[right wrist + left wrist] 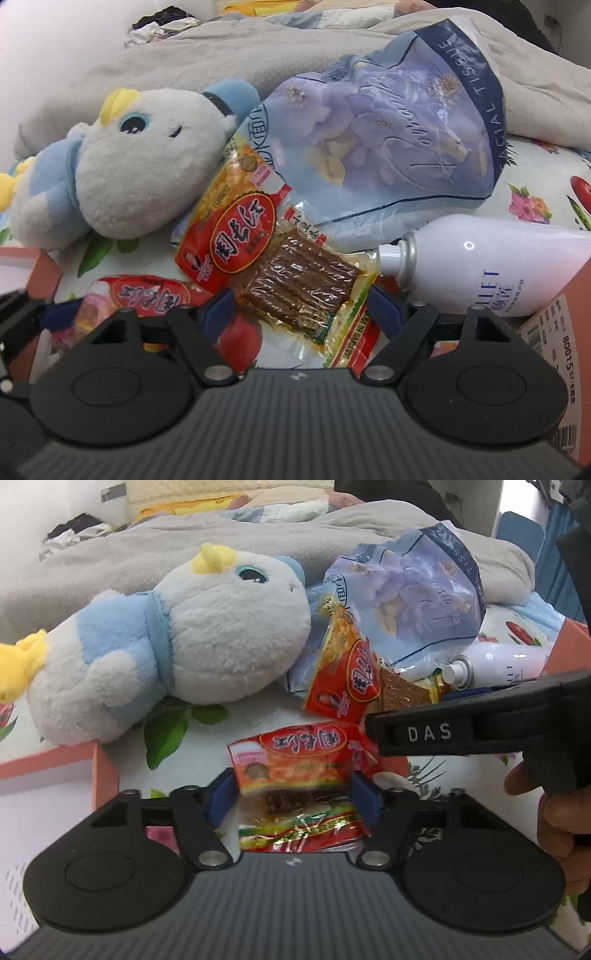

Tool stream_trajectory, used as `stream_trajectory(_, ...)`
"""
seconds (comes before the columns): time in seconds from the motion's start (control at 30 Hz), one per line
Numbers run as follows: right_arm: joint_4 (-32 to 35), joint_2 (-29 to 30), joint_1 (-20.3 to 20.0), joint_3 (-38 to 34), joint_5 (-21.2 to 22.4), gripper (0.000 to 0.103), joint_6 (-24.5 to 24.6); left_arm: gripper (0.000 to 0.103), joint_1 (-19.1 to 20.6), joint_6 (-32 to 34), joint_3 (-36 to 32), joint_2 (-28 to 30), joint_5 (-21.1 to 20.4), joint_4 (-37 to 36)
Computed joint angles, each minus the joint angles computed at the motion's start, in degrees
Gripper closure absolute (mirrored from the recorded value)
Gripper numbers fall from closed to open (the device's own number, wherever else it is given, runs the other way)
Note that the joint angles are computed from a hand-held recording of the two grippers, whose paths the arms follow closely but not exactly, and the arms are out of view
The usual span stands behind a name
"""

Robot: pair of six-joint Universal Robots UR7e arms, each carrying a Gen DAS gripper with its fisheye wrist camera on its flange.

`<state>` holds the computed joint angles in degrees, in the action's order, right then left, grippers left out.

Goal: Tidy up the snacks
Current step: 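Grasp the red spicy-strip packet with the left tool while the right grasps the brown strip packet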

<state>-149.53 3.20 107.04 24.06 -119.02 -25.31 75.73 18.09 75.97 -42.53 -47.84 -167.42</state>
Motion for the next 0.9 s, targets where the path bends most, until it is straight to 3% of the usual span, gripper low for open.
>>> stream_trajectory(0.13, 0.0, -0.2, 0.8, 0.5, -1.3, 0.044, 0.3, 0.050, 0.0, -2.8, 1.9, -1.6, -1.0, -0.1)
stream_trajectory(0.27, -1.4, -1.9, 1.3, 3.9, -2.2, 0.047, 0.9, 0.072, 0.2, -7.2, 4.4, -4.1, -2.7, 1.8)
stream_trajectory(0.5, -6.6, -9.6, 1.5, 18.1, -2.4, 0.049, 1.2, 0.091, -0.3, -12.7, 9.9, -8.0, -3.8, 2.7)
stream_trajectory(0.9, -16.4, -22.3, 1.4, 41.7, 0.4, 0.051, 3.0, 0.099, -3.1, -19.8, 20.6, -15.1, -1.4, 3.8)
